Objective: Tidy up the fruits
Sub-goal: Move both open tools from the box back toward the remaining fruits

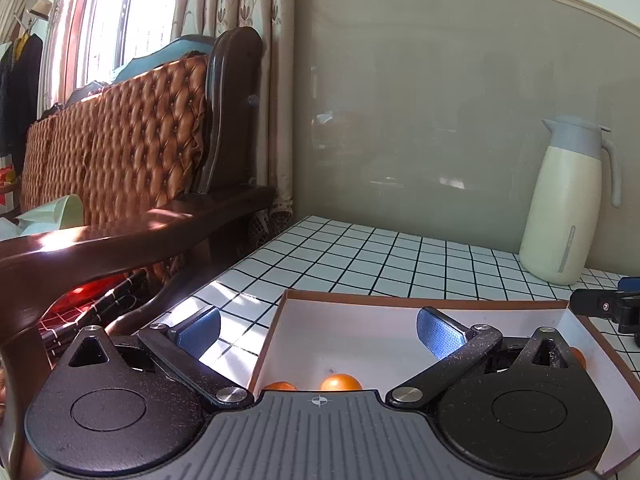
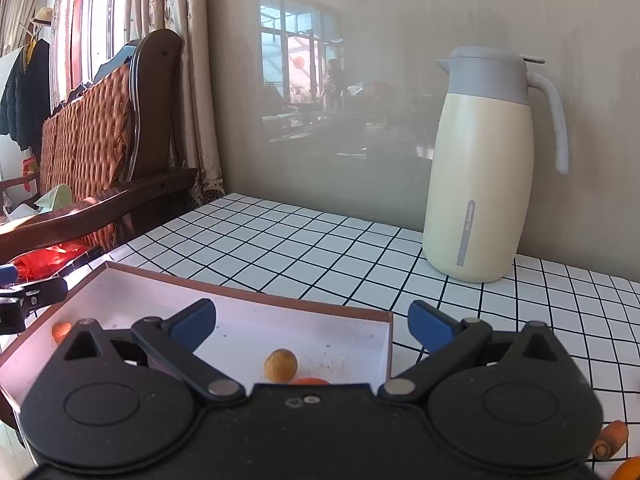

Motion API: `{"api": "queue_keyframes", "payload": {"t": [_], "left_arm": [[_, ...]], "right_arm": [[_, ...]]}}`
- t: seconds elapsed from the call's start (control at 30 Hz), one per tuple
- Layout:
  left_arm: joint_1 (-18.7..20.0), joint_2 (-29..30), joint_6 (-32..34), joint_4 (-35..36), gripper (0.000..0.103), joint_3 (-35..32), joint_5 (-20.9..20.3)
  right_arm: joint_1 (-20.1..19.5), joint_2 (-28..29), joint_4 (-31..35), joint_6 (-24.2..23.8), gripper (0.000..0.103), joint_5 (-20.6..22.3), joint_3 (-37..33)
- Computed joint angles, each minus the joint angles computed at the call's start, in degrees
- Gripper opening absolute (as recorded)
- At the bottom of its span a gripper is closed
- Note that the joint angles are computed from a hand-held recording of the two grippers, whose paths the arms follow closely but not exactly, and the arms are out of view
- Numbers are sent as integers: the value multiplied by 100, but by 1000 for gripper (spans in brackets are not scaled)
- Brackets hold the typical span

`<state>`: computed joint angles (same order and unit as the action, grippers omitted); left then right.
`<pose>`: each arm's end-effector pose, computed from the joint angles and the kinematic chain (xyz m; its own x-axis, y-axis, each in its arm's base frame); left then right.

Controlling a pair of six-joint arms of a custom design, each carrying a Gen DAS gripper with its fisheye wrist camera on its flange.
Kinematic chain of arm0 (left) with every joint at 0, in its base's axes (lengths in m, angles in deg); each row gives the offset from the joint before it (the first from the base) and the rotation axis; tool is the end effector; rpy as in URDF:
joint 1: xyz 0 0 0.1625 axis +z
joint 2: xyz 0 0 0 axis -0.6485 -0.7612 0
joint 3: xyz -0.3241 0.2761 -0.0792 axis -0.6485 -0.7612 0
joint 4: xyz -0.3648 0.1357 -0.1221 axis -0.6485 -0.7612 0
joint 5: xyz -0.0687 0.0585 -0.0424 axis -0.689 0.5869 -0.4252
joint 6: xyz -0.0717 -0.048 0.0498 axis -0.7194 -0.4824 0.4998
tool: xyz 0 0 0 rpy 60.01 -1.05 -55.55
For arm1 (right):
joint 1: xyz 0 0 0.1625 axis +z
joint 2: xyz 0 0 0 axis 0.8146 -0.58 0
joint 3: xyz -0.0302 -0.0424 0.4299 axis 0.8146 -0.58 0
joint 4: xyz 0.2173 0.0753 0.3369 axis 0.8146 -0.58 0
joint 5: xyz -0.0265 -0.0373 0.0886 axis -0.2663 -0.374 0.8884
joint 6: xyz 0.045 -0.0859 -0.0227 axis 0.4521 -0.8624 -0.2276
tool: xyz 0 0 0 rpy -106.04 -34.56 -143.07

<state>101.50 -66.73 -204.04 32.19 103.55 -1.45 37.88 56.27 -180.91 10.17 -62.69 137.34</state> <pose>-0.0542 -0.5482 0.1021 -0.6689 -0.3427 -0.6597 0.5629 0.3461 -0.7506 0.1557 -0.6235 -0.0013 -0.6266 -0.4963 0.6009 -0.7793 0.4084 -0.4754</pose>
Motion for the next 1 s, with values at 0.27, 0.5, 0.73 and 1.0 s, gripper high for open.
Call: {"api": "queue_keyframes", "payload": {"t": [0.27,0.5,0.73,1.0], "left_arm": [[-245,-17,-56,-19,103,196,-141],[-447,15,-12,-124,103,299,-235],[-754,124,-185,-169,103,481,-369],[-1068,156,-637,5,103,699,-489]], "right_arm": [[-45,-223,-274,-155,97,204,415],[-136,-446,-521,-154,97,332,751],[-262,-688,-799,-137,97,494,1143],[-456,-991,-1174,-313,97,625,1668]]}}
